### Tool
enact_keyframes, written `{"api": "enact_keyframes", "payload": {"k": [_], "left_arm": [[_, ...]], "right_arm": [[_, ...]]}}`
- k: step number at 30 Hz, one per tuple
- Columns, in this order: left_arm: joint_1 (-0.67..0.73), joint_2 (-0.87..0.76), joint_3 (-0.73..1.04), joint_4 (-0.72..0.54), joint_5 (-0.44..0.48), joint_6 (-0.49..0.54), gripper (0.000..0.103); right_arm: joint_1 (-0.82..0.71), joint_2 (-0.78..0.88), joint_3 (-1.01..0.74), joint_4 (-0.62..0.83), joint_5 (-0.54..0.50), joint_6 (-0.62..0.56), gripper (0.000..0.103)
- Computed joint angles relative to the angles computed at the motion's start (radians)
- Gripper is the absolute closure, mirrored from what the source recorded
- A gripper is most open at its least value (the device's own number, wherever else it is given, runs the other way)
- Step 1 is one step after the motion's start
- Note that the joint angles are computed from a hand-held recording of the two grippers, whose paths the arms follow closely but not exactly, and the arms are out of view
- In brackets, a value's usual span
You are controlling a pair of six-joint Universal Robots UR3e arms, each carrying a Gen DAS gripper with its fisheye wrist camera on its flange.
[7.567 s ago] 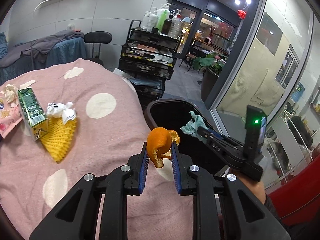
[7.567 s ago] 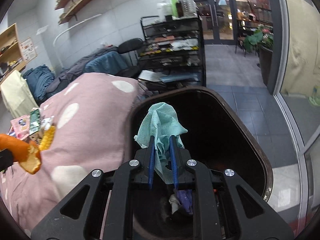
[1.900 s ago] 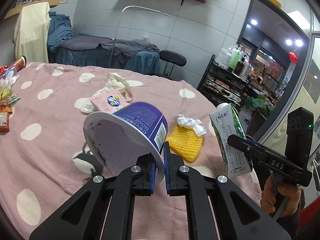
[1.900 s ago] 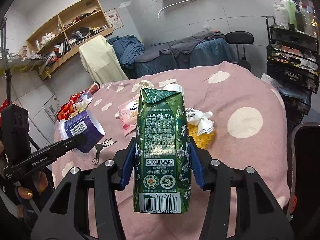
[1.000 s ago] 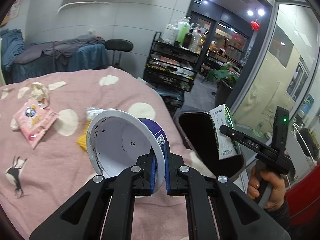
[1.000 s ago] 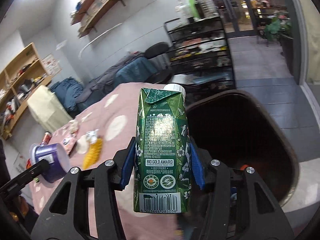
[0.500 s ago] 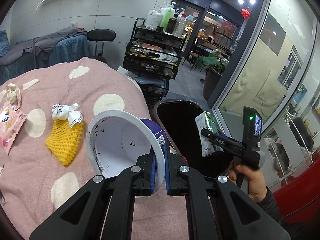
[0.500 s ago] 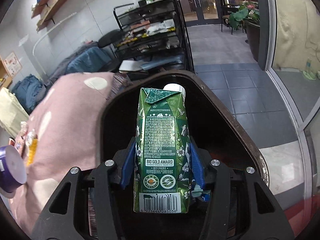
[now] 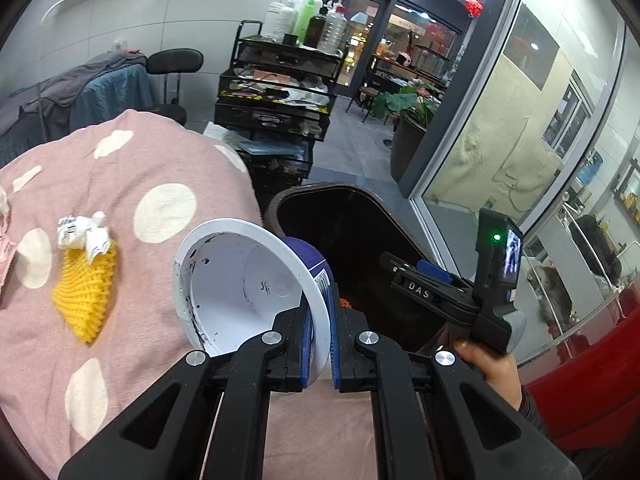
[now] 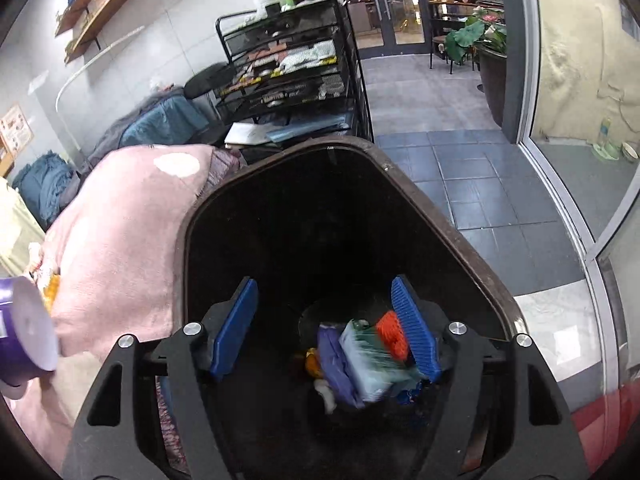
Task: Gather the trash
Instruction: 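Carry green carton into the bin and open right tool while left carries yogurt cup, then lower the purple yogurt cup into the black bin and open the left tool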
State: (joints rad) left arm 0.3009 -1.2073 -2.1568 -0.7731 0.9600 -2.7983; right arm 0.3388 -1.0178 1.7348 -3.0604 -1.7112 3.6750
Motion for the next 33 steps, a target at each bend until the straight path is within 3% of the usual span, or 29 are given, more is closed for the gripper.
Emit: {"api": "enact_keyframes", "payload": {"k": [6, 13, 30, 31, 32, 33], "left_arm": [[-0.126, -0.155, 0.104, 0.054, 0.048, -0.066, 0.095], [-0.275, -0.339, 0.235, 0.103, 0.125, -0.136, 0.095], [-0.481, -0.603, 0.465, 0.096, 0.303, -0.194, 0.094], [-0.492, -0.608, 0.467, 0.102, 0.328, -0.191, 0.093], [-0.5, -0.613, 0.47, 0.104, 0.352, -0.19, 0.083], [-0.503, -0.61, 0.465, 0.109, 0.364, -0.192, 0.058]], "right_arm": [[0.024, -0.084, 0.119, -0.089, -0.093, 0.084, 0.017], [0.023, -0.193, 0.246, -0.15, -0.244, 0.161, 0.012], [-0.076, -0.321, 0.421, -0.248, -0.205, 0.154, 0.012], [-0.077, -0.323, 0.423, -0.247, -0.202, 0.153, 0.012], [-0.077, -0.32, 0.422, -0.25, -0.203, 0.155, 0.012], [-0.077, -0.319, 0.42, -0.249, -0.204, 0.155, 0.012]]}}
